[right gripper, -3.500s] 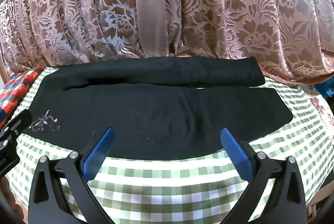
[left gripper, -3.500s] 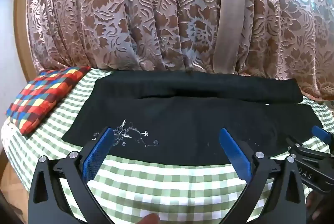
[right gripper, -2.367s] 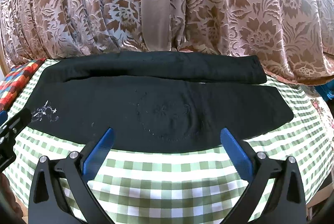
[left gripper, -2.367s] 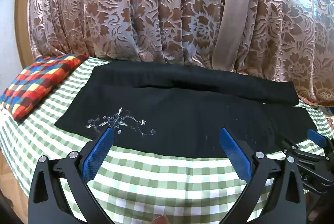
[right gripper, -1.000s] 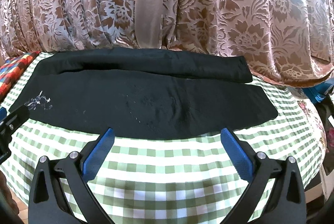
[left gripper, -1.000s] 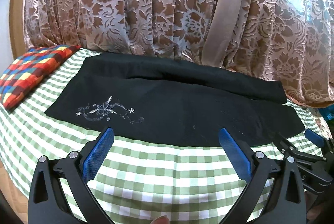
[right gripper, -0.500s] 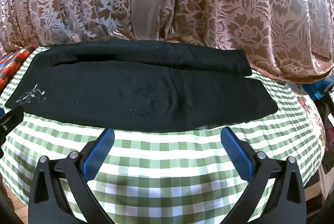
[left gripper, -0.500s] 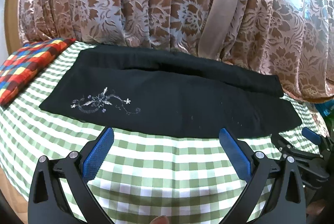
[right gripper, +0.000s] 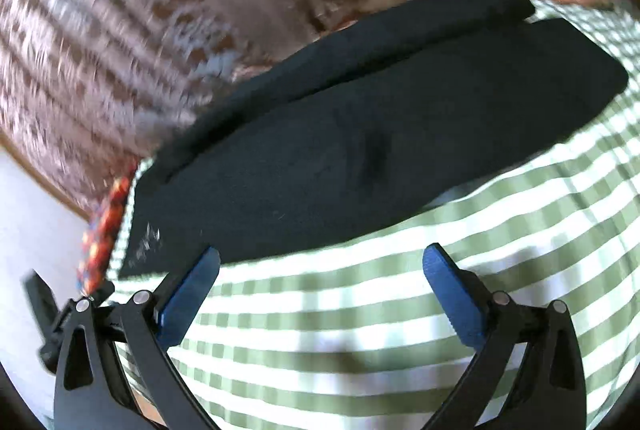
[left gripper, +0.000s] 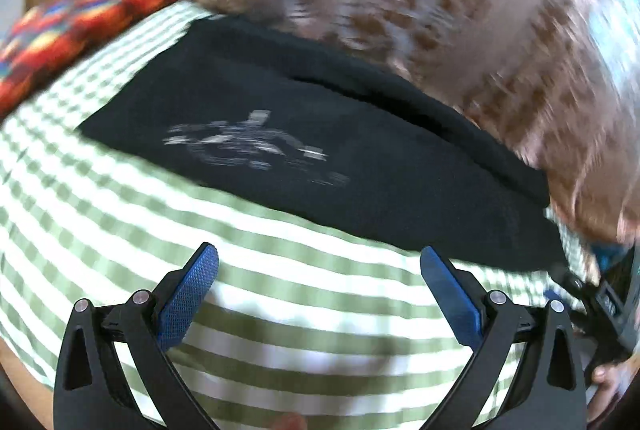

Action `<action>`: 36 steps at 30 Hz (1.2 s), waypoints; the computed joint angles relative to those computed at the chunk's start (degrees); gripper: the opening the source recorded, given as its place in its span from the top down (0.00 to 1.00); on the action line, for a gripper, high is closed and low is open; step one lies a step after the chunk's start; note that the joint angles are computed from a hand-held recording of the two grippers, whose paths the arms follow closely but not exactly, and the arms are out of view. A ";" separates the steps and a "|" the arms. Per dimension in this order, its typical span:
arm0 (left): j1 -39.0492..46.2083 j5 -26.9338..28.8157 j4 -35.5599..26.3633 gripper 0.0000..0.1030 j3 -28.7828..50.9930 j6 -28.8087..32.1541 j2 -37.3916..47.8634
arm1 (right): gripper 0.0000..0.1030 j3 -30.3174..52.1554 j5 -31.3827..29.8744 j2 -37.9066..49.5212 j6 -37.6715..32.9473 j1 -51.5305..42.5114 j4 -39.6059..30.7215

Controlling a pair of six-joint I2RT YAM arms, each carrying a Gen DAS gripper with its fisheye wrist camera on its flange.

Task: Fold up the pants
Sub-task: 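Grasp the black pants edge with both grippers near each other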

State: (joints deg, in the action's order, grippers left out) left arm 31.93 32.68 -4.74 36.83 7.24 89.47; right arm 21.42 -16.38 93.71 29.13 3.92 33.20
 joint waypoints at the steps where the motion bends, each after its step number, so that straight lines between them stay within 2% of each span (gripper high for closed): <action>1: 2.09 0.41 -0.57 0.03 2.22 -0.35 2.36 | 0.02 -0.06 -3.31 0.24 0.31 -3.02 0.14; 2: 4.69 0.08 -0.63 0.03 5.36 -1.89 5.69 | 0.02 -0.14 -7.85 1.06 1.14 -7.22 0.94; 5: 8.79 1.12 -4.65 0.03 14.52 -5.69 14.09 | 0.02 0.59 -14.31 3.79 3.93 -14.88 1.90; 6: 10.23 1.63 -5.58 0.03 18.37 -8.81 17.73 | 0.02 1.66 -17.20 5.70 4.90 -17.84 1.55; 10: 11.12 2.22 -7.07 0.10 26.61 -13.99 25.62 | 0.02 5.17 -19.25 10.71 7.26 -21.71 2.68; 12: 10.39 1.42 -6.29 0.21 28.78 -15.02 27.38 | 0.05 8.47 -19.37 13.48 8.24 -21.46 2.70; 13: 9.99 1.66 -6.51 0.33 30.32 -15.20 28.47 | 0.08 10.23 -18.49 14.58 8.17 -21.20 1.93; 14: 9.55 2.45 -6.36 0.49 31.42 -15.26 29.46 | 0.16 12.31 -16.77 15.51 8.63 -20.42 0.49; 15: 8.84 2.25 -6.70 0.58 33.04 -15.23 30.72 | 0.27 14.31 -15.54 16.47 8.97 -19.81 -0.69; 16: 8.34 1.42 -7.10 0.76 34.45 -15.41 31.86 | 0.31 15.25 -14.89 17.18 8.85 -19.71 -1.18; 17: 7.93 0.60 -6.88 0.90 35.47 -16.04 32.81 | 0.42 17.04 -13.49 17.72 8.94 -19.23 -2.90; 18: 7.60 -0.08 -6.51 0.93 36.23 -16.52 33.37 | 0.56 18.01 -12.56 18.44 8.47 -19.12 -3.81; 19: 7.38 -0.24 -6.22 0.94 36.10 -16.56 33.30 | 0.64 18.89 -11.78 18.62 7.96 -19.10 -5.25; 20: 7.14 -0.73 -6.13 0.95 35.90 -16.42 32.72 | 0.78 19.56 -11.22 18.75 7.38 -19.22 -6.47; 24: 7.64 -2.27 -6.21 0.95 33.78 -14.11 29.71 | 0.90 18.23 -9.81 15.69 2.67 -19.75 -9.51; 31: 11.68 -0.16 -7.88 0.95 26.98 -8.43 22.18 | 0.92 10.34 -10.83 8.27 -2.26 -22.53 -10.91; 36: 16.15 1.22 -10.93 0.95 21.18 -2.25 18.04 | 0.92 3.33 -13.29 1.86 -7.27 -26.20 -13.74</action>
State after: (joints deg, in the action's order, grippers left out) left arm 48.08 33.90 -15.67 58.01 4.98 107.51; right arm 24.75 -29.67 95.57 21.86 -22.28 19.46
